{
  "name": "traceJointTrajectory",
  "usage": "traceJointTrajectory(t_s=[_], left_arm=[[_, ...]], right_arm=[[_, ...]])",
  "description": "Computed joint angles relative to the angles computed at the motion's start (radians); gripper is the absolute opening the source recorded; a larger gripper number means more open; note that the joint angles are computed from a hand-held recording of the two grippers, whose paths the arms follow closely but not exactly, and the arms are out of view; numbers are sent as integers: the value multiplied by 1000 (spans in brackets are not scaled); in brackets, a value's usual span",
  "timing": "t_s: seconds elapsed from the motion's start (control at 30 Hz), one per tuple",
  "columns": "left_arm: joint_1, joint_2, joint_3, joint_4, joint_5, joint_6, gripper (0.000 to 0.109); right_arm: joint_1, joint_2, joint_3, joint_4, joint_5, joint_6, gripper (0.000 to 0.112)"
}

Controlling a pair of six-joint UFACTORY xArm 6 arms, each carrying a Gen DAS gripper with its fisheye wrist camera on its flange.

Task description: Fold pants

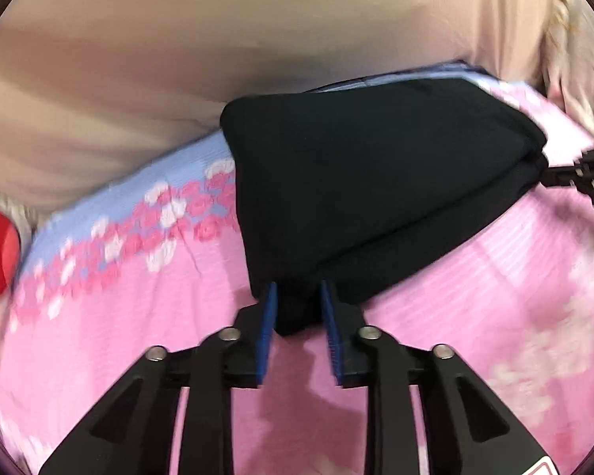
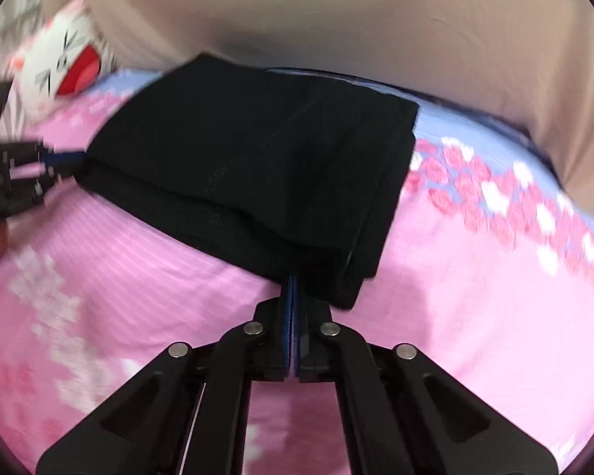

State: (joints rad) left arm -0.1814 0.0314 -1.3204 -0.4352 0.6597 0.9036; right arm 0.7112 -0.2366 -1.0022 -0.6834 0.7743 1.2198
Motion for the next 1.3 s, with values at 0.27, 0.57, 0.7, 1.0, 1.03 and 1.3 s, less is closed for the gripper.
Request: traceJointTrajectory(t_s=[0.27, 0.57, 0.7, 1.0, 1.03, 1.3], left_arm=[[-65, -237, 156, 169, -73, -384, 89], [-111, -244, 175, 359, -101, -646, 89], [-106, -255, 187, 382, -112, -706, 89], [-101, -316, 239, 408, -133, -715, 89], [-101, -325, 248, 402, -135, -710, 89], [-103, -387, 299, 367, -132, -667, 89]], right_arm=[[125, -112, -4, -126, 94, 447, 10], [267, 42, -233, -279, 324, 522, 21], [313, 93, -304, -335, 413, 527, 55], [376, 135, -346, -365, 535, 577, 81], [380, 136, -346, -362, 541, 585, 83], [418, 171, -380, -364, 601, 624, 90]])
